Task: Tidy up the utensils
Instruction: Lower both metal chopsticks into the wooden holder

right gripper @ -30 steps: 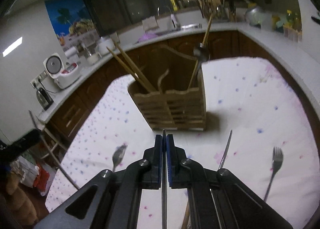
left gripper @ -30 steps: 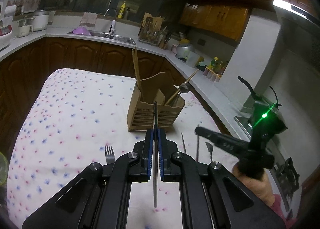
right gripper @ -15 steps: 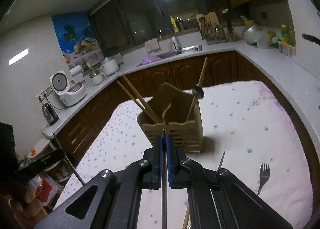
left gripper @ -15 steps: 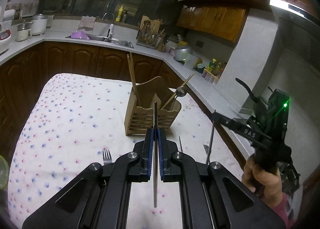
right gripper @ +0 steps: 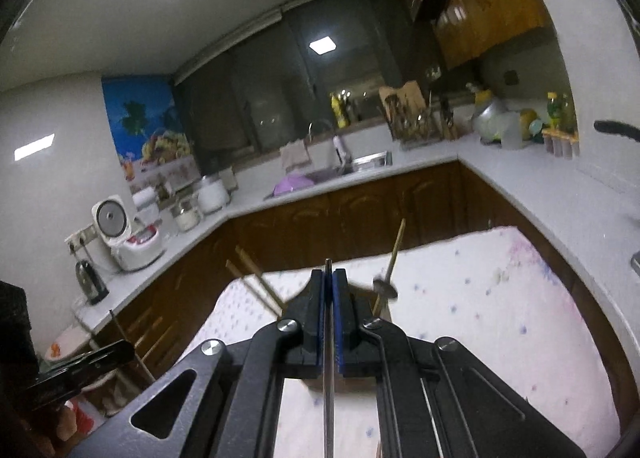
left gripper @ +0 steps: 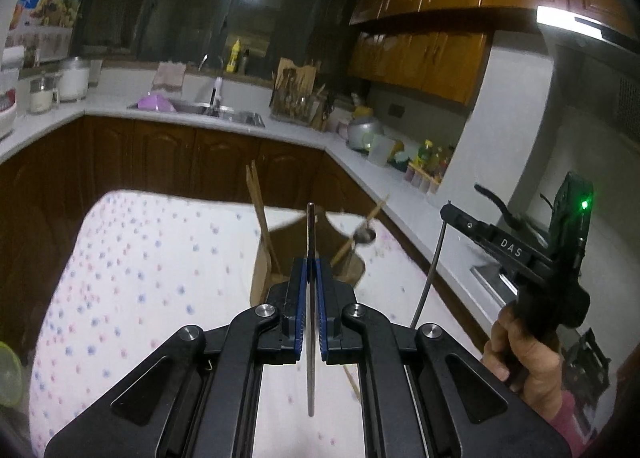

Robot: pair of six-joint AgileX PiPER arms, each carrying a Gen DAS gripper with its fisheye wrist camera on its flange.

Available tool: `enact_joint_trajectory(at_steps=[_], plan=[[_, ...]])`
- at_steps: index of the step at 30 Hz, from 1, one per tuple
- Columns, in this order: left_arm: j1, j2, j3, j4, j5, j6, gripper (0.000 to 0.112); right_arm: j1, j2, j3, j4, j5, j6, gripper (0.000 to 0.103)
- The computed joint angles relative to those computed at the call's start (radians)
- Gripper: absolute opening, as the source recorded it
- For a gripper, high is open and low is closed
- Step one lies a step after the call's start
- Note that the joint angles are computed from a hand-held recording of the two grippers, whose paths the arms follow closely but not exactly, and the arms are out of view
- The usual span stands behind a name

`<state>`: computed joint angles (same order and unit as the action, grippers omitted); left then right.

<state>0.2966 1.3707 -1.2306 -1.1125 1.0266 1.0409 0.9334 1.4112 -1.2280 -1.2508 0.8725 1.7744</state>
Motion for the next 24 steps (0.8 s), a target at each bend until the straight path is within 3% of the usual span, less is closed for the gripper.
enact_joint_trajectory(at_steps=[9,15,24], plan=[[-0.143,0.148,-0.237,0.021,-0.164,-0.106,0.004,-0.146,0.095,-0.116,-0.143,-0.055,0.061,0.004],[-0.205,0.248,-0.382,0.063,-0.224,-0.19,0.004,-0.207,0.134,-0.152,-0.2,-0.07,0.093,0.004],[-0.285,0.35,-0.464,0.101,-0.344,-0.221,0.004,-0.268,0.198,-0.171,-0.317,-0.096,0.193,0.004]])
